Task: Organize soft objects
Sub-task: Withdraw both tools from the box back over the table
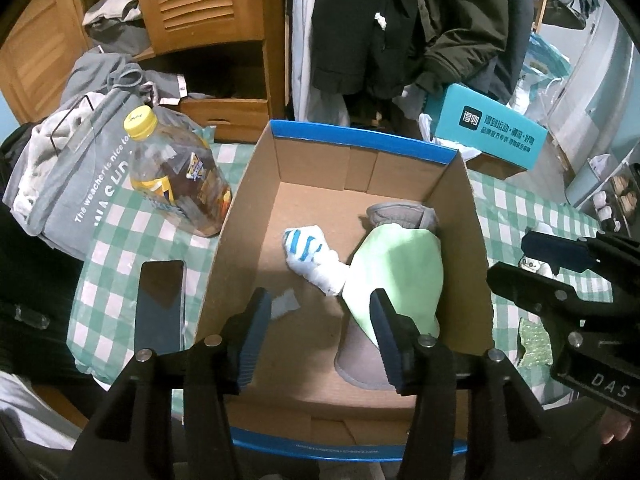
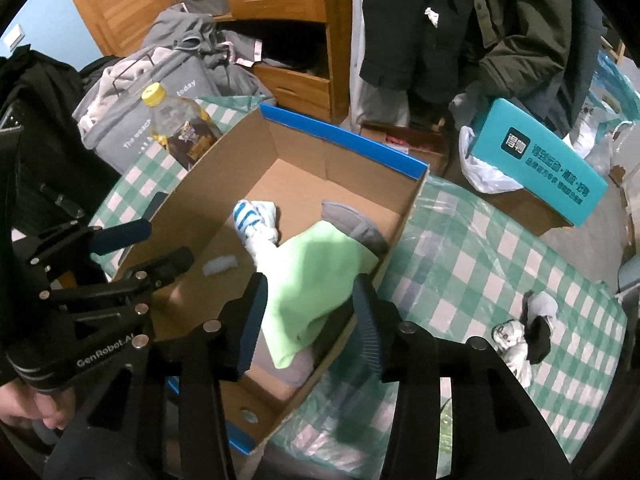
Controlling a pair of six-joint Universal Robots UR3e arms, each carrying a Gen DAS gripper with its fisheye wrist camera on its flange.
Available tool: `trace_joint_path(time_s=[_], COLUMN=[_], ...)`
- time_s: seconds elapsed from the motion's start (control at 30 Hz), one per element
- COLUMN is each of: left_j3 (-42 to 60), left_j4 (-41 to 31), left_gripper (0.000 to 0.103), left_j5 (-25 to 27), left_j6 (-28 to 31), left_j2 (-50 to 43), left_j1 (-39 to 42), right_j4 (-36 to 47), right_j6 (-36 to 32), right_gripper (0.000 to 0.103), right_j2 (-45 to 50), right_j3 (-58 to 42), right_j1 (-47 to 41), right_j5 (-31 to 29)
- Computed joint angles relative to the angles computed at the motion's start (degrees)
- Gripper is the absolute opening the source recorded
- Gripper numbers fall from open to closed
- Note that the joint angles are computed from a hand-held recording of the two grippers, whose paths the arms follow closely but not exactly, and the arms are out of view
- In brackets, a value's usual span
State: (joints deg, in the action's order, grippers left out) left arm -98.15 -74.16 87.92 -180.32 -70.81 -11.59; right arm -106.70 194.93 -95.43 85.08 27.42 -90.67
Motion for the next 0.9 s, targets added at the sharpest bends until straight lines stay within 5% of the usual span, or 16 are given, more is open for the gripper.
trace_joint_path(time_s=[0.33, 0.9], left_j3=[1.3, 10.7], left_j4=[1.3, 1.9], left_gripper=[0.067, 0.075], left_j5=[1.3, 5.3], left_j6=[-1.6, -7.1], left_j2=[-1.8, -12.4], left_j1=[-3.6, -17.5], right_j4=[0.6, 5.6], right_j6=[0.0, -4.9], right_gripper=[0.053, 0.055], right_j2=[-3.1, -19.4], right_j3=[2.4, 15.8], right_j1=[-1.0, -12.8], right_j5=[-0.9, 1.1])
